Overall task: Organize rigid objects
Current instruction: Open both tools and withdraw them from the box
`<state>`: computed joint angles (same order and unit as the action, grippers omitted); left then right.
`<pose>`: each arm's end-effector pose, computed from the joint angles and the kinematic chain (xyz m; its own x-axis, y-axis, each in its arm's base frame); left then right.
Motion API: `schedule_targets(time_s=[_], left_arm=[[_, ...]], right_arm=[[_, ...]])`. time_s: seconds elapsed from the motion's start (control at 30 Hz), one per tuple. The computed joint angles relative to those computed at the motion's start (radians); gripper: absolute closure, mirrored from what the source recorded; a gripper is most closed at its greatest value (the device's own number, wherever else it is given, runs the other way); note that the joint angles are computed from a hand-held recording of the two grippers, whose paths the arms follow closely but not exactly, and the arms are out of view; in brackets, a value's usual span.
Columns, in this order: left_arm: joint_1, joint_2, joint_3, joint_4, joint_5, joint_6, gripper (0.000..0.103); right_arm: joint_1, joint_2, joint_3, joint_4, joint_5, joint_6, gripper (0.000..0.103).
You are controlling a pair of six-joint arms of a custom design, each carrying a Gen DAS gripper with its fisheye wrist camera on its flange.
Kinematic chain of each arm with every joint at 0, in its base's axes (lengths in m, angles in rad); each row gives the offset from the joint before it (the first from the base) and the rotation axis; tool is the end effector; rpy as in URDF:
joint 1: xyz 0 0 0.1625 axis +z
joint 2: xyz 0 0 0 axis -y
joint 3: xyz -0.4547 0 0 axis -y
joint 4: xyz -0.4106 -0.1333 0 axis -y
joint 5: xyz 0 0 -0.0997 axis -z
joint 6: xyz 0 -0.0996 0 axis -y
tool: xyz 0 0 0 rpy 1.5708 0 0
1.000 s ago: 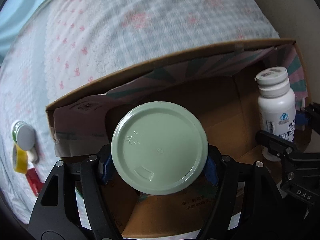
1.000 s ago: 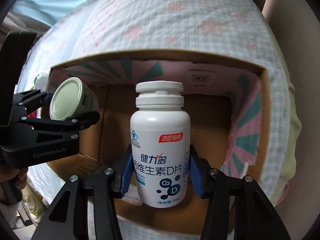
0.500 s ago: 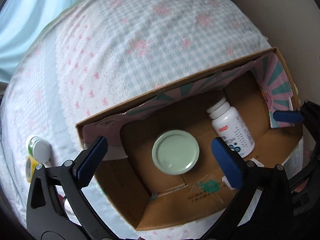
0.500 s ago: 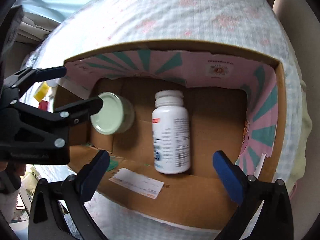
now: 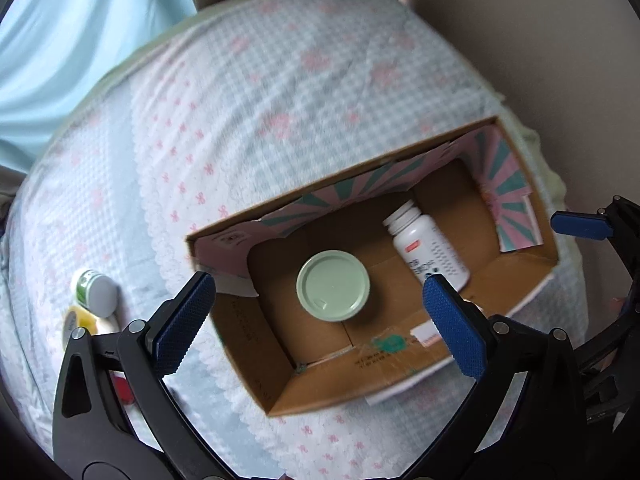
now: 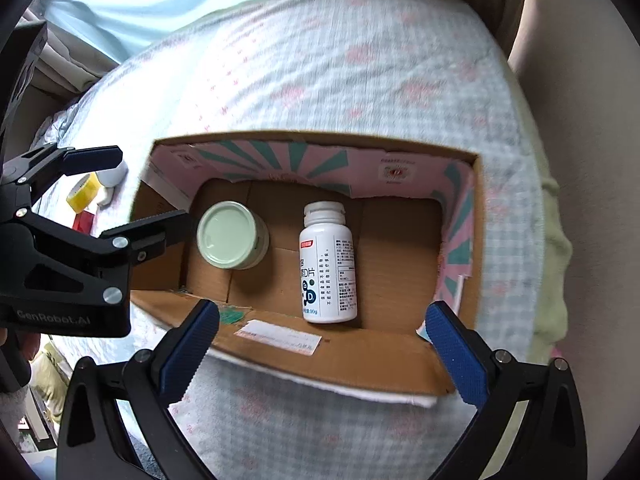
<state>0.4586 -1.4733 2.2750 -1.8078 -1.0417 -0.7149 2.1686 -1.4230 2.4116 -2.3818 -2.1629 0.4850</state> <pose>-0.2487 -0.3275 0.1940 -0.6022 0.4297 -0.6728 0.4803 0.8682 0.1246 0.2760 -0.2673 0.1703 -0.8159 -0.1060 0.5683 -0.1962 0.9755 -0.0998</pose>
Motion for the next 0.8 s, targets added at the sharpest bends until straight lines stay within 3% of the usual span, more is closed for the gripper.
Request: schedule_targets(time_s=[0.27, 0.6, 0.8], left_arm=[[-0.131, -0.135, -0.048, 0.136, 0.006, -0.123, 0.000], [-0.299, -0.331, -0.120, 0.400, 0.017, -0.314, 0.000], [-0.384, -0.498, -0.172, 0.643, 0.009, -0.447, 0.000]], right_arm=[[0.172, -0.034, -0.094, 0.176, -0.053, 0.183, 0.000], [0.369, 0.047, -0.237, 0.416, -0.126, 0.394, 0.000], [0.472, 0.121, -0.302, 0.392, -0.136, 0.500, 0.000]])
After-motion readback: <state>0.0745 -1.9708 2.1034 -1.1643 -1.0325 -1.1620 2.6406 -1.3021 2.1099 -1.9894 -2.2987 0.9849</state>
